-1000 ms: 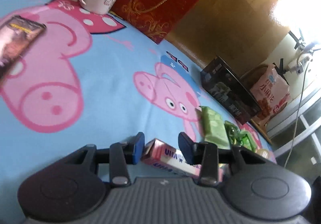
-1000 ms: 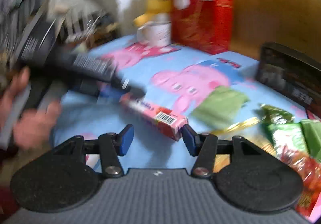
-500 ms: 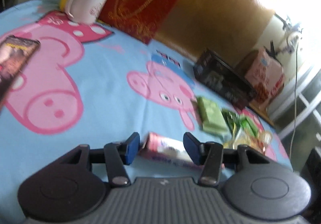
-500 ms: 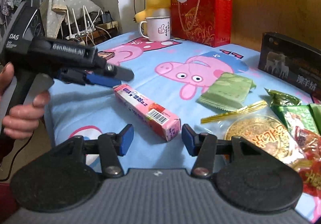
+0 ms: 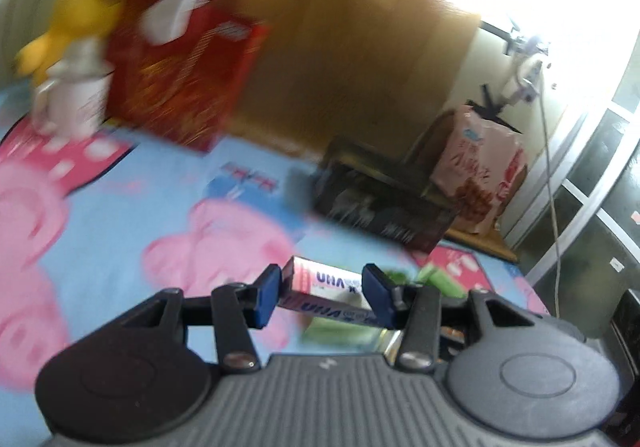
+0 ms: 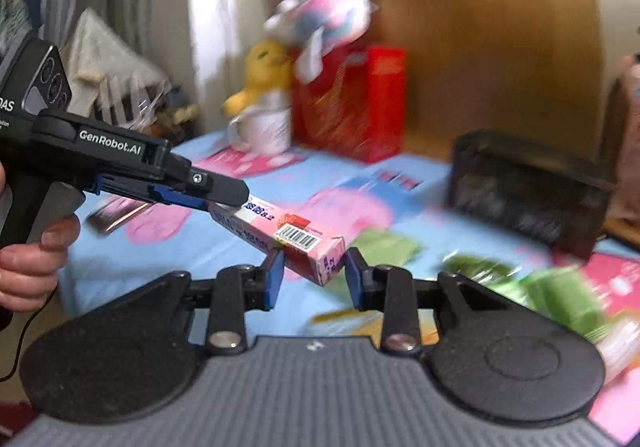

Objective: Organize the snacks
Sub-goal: 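Lower the pink candy box into the black tin box and release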

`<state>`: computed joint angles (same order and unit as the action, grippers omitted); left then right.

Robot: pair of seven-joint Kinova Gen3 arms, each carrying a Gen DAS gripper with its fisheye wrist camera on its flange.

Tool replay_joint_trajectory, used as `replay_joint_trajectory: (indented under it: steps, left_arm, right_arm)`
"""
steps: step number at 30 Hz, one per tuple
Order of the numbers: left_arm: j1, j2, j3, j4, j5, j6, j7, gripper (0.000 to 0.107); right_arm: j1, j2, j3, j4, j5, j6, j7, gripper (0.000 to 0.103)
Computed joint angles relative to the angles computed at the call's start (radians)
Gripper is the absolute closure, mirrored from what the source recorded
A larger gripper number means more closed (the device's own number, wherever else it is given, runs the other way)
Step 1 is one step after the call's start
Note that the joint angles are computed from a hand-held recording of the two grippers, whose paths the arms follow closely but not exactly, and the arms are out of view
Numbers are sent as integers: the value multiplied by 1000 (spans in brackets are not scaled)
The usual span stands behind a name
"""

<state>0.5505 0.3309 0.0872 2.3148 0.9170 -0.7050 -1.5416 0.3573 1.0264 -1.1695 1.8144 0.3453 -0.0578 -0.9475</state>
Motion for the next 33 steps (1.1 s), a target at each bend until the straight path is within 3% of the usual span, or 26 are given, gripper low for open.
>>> replay_joint_trajectory:
  steps: [2,5,9,12,16,20,22,25,29,33]
  left_arm:
    - [-43,27,-19,-93,-48,81,-59,63]
    - [-156,78,13,-232,-141,197,-113,63]
    - [-310,174,81,-417,-303,314,-75,62]
    - [-289,236,-8,-556,-380,416,2,62]
    - [-200,318,-181,-723,-355,568,38,62]
    - [-110,383,-342,-818,-342,674,95,60]
    - [-81,394,-387,-831,-360,697,143,60]
    - [-106,357,-331,-761,-474,625,238,60]
    - [-207,271,-146,-593,-637,482,322,60]
    - [-293,241,39,-474,-800,414,404,60]
  right_arm:
    - [-9,-14,30,-27,-15,-22,-19,67]
    - [-36,-31,80,-103,-24,-26,-64,67]
    - [-101,-19,133,-288,-47,42,-106,67]
    - [-173,1,192,-427,-85,89,-109,67]
    - [-284,22,296,-612,-149,186,-96,66]
    - [-357,50,370,-753,-209,306,-88,63]
    - [-375,49,399,-773,-235,318,-87,61]
    - [-311,57,333,-752,-290,325,-31,56]
    - [-171,35,260,-623,-361,268,34,56]
    - [-66,0,269,-495,-442,231,44,56]
